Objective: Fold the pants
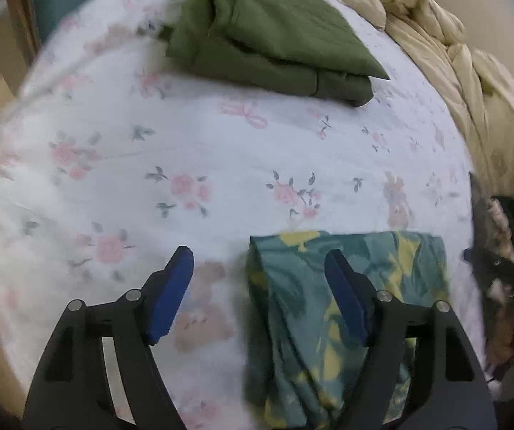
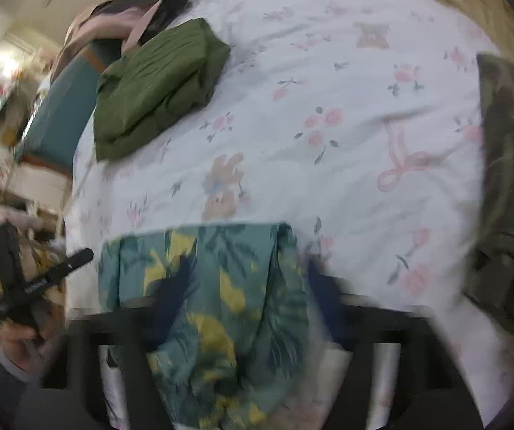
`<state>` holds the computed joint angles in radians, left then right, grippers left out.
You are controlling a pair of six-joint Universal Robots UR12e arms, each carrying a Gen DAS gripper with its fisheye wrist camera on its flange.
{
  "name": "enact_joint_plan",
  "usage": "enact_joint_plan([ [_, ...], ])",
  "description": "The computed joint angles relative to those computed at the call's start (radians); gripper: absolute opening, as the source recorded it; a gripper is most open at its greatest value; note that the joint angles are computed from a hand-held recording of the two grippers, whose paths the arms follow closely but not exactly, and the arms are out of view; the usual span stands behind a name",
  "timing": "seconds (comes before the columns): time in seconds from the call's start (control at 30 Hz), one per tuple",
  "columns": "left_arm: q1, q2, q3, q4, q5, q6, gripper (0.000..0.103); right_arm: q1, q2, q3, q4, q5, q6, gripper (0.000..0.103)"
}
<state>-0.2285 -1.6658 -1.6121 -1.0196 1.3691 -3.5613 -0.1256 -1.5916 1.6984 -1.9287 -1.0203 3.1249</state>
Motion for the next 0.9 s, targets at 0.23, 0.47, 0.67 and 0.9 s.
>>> enact_joint_plan([
  [0.23, -0.003, -0.056, 0.029, -0.038, -0.063, 0.145, 0.029, 0.029, 0.065, -0.018, 0.06, -0.007, -0.066, 0.045],
  [0.47, -0.01, -0.067, 0.067, 0.035, -0.049, 0.279, 0.004, 0.027, 0.04, -0.006, -0.116, 0.023, -0.115, 0.003],
  [0.67, -0.039, -0.065, 0.076, 0.167, 0.033, 0.437, 0.004, 0.043, 0.007, 0.026, -0.245, -0.049, -0.175, 0.003],
  [0.9, -0.044, 0.001, 0.009, 0.26, 0.026, 0.52, 0.005, 0.021, -0.074, 0.117, -0.376, -0.017, -0.228, 0.003],
])
